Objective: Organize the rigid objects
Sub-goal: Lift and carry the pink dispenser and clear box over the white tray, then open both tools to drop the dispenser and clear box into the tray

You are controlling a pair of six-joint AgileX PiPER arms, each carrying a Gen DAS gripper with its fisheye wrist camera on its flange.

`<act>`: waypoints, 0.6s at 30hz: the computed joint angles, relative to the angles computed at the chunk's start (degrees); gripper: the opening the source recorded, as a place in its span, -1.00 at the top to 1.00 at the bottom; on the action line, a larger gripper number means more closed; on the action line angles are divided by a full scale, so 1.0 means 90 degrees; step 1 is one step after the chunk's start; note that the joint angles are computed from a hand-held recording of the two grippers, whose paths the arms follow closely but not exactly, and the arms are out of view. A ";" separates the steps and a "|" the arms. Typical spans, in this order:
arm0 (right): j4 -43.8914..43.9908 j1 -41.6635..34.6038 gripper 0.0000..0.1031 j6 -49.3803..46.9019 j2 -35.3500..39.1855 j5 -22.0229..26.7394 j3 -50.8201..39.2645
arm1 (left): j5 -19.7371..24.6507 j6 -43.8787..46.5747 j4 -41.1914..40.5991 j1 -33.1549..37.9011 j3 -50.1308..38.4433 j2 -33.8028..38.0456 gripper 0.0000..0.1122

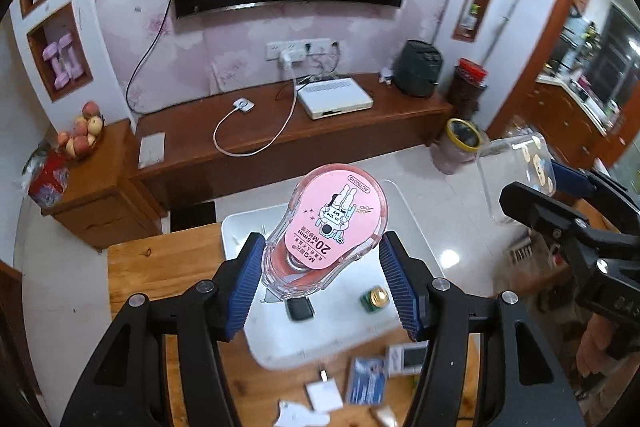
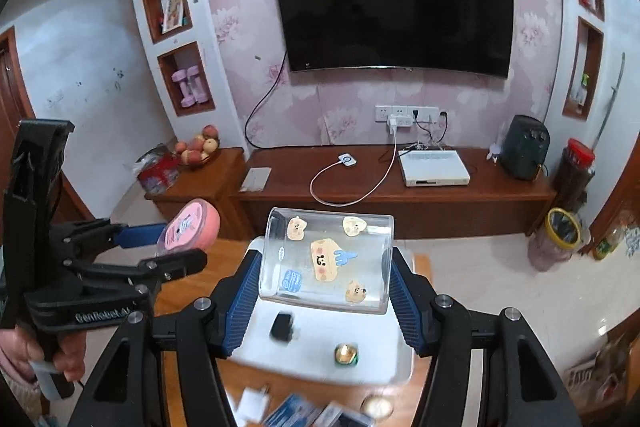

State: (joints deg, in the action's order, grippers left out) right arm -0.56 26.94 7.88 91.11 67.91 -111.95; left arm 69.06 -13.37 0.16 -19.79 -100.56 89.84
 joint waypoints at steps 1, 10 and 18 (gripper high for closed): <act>0.0170 -0.0170 -0.19 -0.0129 0.0344 0.0052 -0.0311 | -0.0101 -0.0017 -0.0040 0.0049 0.0070 0.0101 -0.11; 0.0644 -0.0607 -0.19 -0.0644 0.1785 -0.0857 0.0643 | -0.1192 -0.0248 -0.0068 0.0437 0.0796 0.1552 -0.11; 0.0959 -0.0653 -0.20 -0.0659 0.2933 -0.1217 0.1044 | -0.1898 -0.0675 -0.0008 0.0452 0.1359 0.2314 0.16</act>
State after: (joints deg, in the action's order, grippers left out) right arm 8.07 21.07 1.95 117.51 56.96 -102.56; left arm 51.98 -19.45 0.10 -15.72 -88.33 110.66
